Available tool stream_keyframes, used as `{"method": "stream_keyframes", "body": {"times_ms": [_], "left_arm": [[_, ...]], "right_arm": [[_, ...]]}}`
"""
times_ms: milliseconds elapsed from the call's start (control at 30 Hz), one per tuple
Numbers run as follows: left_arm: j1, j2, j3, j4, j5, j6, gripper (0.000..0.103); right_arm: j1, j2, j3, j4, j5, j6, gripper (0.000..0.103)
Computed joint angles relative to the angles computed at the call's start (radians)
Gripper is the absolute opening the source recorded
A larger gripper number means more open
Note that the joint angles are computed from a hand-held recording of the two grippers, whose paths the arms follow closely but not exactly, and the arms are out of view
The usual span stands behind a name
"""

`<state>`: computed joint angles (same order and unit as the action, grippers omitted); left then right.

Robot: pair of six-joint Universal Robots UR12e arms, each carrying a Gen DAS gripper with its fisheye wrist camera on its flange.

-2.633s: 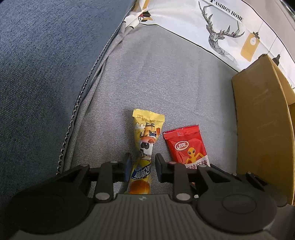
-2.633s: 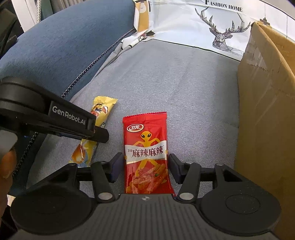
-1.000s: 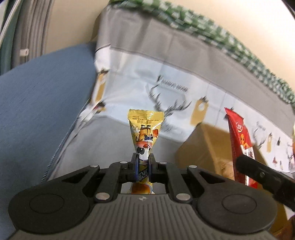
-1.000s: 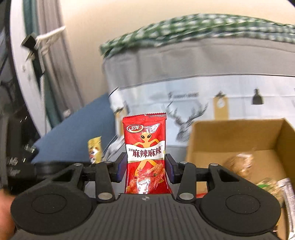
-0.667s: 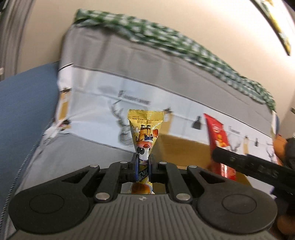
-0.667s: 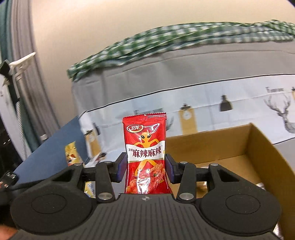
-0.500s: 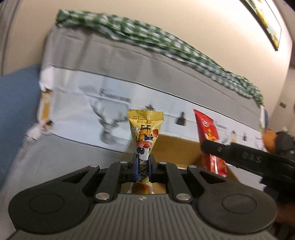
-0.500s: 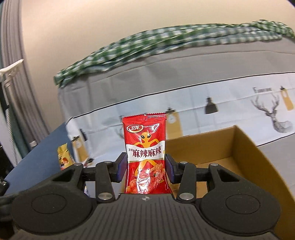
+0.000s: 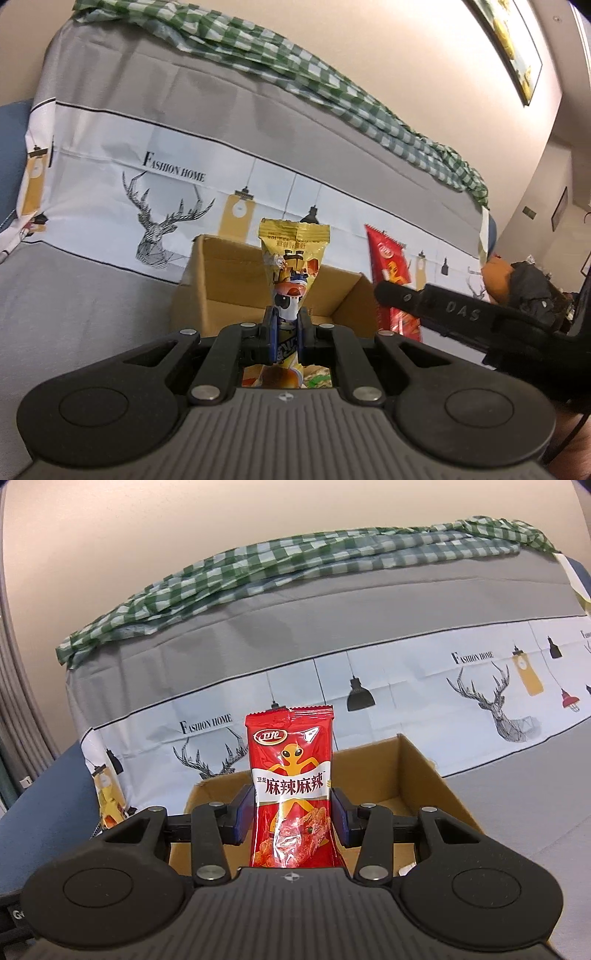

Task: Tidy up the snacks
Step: 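Carry the red packet over the box with the right tool while the left tool carries the yellow snack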

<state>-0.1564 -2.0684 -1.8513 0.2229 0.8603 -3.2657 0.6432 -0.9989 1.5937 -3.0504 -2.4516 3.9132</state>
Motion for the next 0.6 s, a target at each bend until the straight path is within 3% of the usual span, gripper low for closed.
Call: {"method": "stream_keyframes", "body": {"times_ms": [267,600], "left_arm": [[-0.010,-0.011,0.007,0.052,-0.012,0.000,0.010],[-0.021,-0.017,0.019,0.048,-0.027,0.002,0.010]], "right_arm": [[0.000,-0.001,0.000,0.014,-0.010,-0.005,0.045],[0.002,-0.001,-0.001,0.027,-0.017,-0.019,0.045]]}}
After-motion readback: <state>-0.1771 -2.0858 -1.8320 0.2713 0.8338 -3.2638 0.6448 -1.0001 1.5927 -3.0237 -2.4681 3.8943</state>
